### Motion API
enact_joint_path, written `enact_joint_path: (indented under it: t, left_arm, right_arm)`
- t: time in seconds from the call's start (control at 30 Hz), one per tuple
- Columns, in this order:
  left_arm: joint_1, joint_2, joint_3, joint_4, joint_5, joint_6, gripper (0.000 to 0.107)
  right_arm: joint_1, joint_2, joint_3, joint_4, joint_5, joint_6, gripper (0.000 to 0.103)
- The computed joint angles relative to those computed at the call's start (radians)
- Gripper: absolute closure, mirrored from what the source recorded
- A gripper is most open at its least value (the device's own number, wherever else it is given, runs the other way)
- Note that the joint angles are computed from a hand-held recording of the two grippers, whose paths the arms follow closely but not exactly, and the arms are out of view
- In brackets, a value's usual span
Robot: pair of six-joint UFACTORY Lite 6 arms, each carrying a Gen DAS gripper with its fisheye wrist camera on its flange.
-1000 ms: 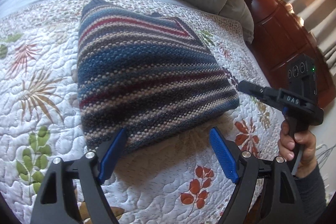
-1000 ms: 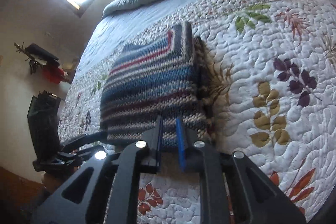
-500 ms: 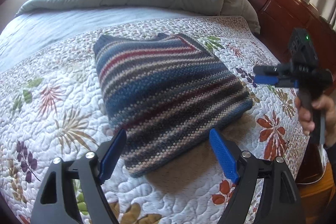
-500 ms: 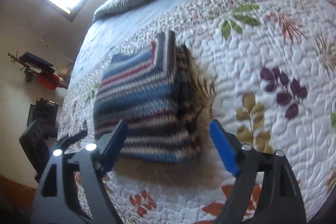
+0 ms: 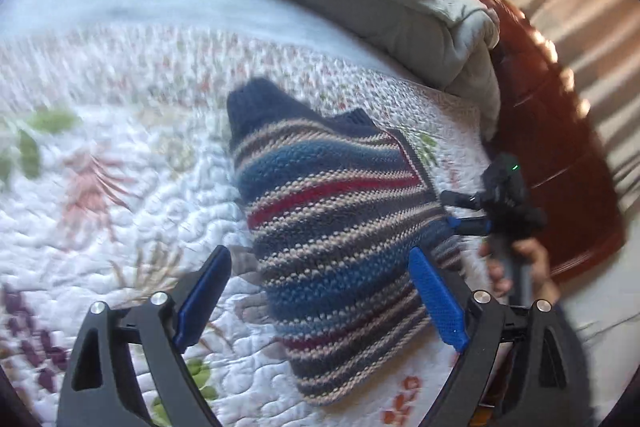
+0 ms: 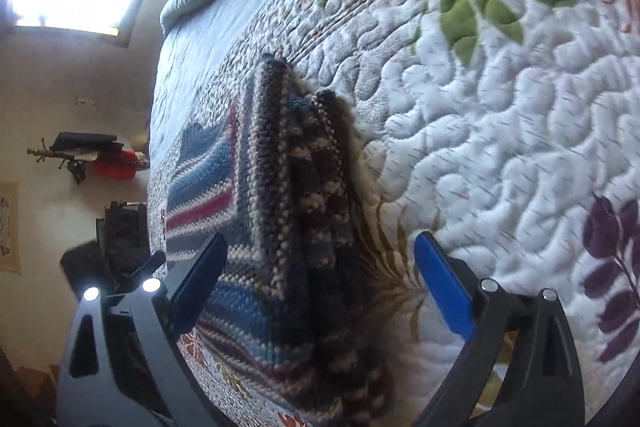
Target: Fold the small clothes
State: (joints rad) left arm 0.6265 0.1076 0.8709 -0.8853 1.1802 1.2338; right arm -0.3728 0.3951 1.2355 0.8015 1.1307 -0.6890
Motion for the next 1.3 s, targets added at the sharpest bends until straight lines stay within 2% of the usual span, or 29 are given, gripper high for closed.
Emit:
enact_joint_path:
  t: [0.1, 0.2, 0.3, 0.43, 0.5, 0.67, 0.7, 0.73, 0.77, 0.8, 0.83, 0.87, 0.93, 1.13, 1.3]
  left_arm:
    - [-0.020, 0.225, 0.111, 0.001, 0.035, -0.024, 0.016]
    - [-0.028, 0.345, 0.140, -0.023, 0.038, -0.010, 0.016]
    - [-0.023, 0.446, 0.169, -0.064, 0.101, 0.014, 0.016]
    - [-0.031, 0.535, 0.202, -0.105, 0.163, 0.042, 0.015]
    - [-0.038, 0.561, 0.206, -0.122, 0.169, 0.062, 0.014]
    - [-0.073, 0.606, 0.208, -0.155, 0.150, 0.105, 0.014]
    - [-0.086, 0.601, 0.199, -0.167, 0.138, 0.113, 0.014]
    - [-0.088, 0.602, 0.197, -0.173, 0.140, 0.120, 0.015]
    - [-0.098, 0.587, 0.183, -0.177, 0.113, 0.119, 0.018]
    - [-0.109, 0.575, 0.178, -0.180, 0.100, 0.108, 0.024]
    - [-0.121, 0.557, 0.163, -0.189, 0.087, 0.098, 0.029]
    - [-0.132, 0.538, 0.153, -0.186, 0.060, 0.079, 0.032]
    - [-0.149, 0.489, 0.130, -0.183, 0.028, 0.046, 0.039]
    - [-0.217, 0.286, 0.048, -0.156, -0.073, -0.066, 0.049]
    - [-0.188, 0.112, -0.010, -0.075, -0.029, -0.127, 0.051]
  right_arm:
    - [0.023, 0.035, 0.016, 0.021, -0.002, -0.021, 0.007]
    - [0.026, 0.063, 0.025, 0.065, 0.020, -0.051, 0.007]
    - [0.036, 0.097, 0.044, 0.102, 0.032, -0.069, 0.007]
    - [0.054, 0.132, 0.066, 0.125, 0.060, -0.100, 0.007]
    - [0.078, 0.147, 0.066, 0.144, 0.085, -0.124, 0.007]
    - [0.139, 0.161, 0.059, 0.168, 0.069, -0.149, 0.007]
    - [0.139, 0.155, 0.051, 0.170, 0.067, -0.159, 0.008]
    - [0.149, 0.148, 0.044, 0.171, 0.053, -0.163, 0.013]
    - [0.157, 0.147, 0.044, 0.153, 0.046, -0.173, 0.027]
    - [0.168, 0.141, 0.035, 0.143, 0.020, -0.171, 0.032]
    - [0.168, 0.136, 0.023, 0.146, 0.006, -0.174, 0.045]
    - [0.163, 0.136, 0.018, 0.149, 0.003, -0.179, 0.052]
    - [0.164, 0.113, 0.000, 0.153, -0.023, -0.180, 0.056]
    - [0.204, -0.030, -0.142, 0.185, -0.153, -0.185, 0.064]
    - [0.281, -0.240, -0.269, 0.182, -0.206, -0.086, 0.066]
